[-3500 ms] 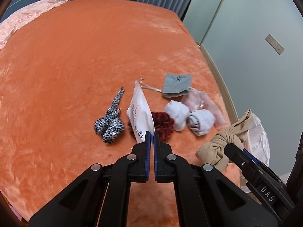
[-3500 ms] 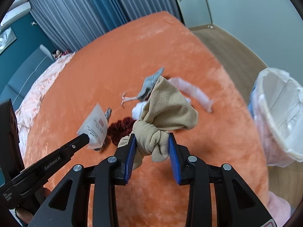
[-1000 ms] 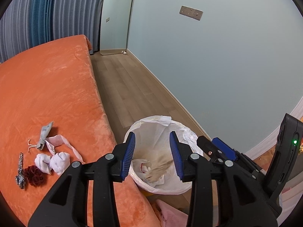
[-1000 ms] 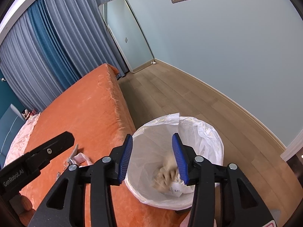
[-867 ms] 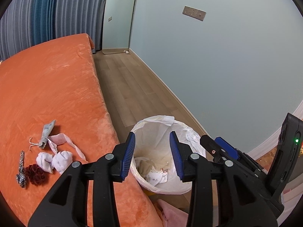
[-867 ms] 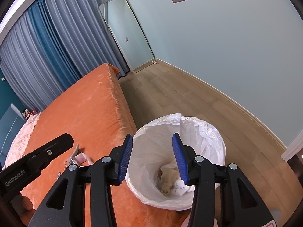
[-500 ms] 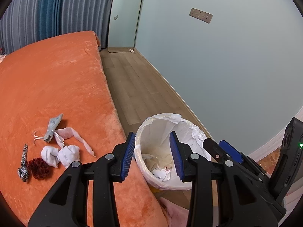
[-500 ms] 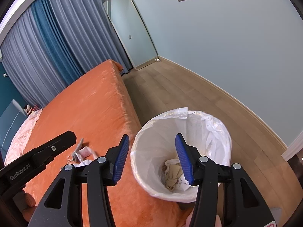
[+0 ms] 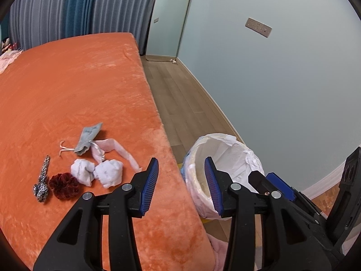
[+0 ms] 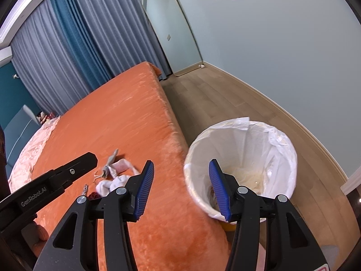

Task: Collect trash
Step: 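Move both open grippers back from the wastebasket to the pile on the bed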

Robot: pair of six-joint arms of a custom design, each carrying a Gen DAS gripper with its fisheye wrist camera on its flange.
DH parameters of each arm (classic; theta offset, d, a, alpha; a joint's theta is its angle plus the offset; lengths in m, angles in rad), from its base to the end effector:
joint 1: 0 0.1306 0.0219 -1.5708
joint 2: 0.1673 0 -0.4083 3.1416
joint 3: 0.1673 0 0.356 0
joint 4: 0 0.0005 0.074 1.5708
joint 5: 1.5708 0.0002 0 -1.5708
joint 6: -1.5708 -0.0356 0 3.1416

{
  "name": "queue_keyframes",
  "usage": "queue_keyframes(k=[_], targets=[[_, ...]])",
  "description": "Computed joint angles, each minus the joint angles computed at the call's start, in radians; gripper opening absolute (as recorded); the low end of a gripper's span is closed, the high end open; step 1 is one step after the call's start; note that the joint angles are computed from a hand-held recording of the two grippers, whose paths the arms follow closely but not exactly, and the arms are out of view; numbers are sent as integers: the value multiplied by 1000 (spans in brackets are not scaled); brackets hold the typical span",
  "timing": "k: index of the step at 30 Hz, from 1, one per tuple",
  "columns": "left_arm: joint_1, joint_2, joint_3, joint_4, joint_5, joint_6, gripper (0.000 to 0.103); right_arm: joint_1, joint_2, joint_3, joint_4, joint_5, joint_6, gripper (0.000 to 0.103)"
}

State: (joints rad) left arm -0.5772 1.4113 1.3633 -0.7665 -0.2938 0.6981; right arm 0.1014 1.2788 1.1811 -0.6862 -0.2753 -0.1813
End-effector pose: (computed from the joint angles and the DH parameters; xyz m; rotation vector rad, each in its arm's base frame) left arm 0.3864 -0.2399 0.4431 -0.2803 2.3411 -0.2768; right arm 0.3990 0.0498 0.4244 -0.0413 2.3641 0.4618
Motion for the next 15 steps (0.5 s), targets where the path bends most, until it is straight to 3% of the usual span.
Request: queue_keyframes(k=[15], targets=[[67,-131,-129,-4,-15,42,41,151,-29,-14,-20,42,-27,50]])
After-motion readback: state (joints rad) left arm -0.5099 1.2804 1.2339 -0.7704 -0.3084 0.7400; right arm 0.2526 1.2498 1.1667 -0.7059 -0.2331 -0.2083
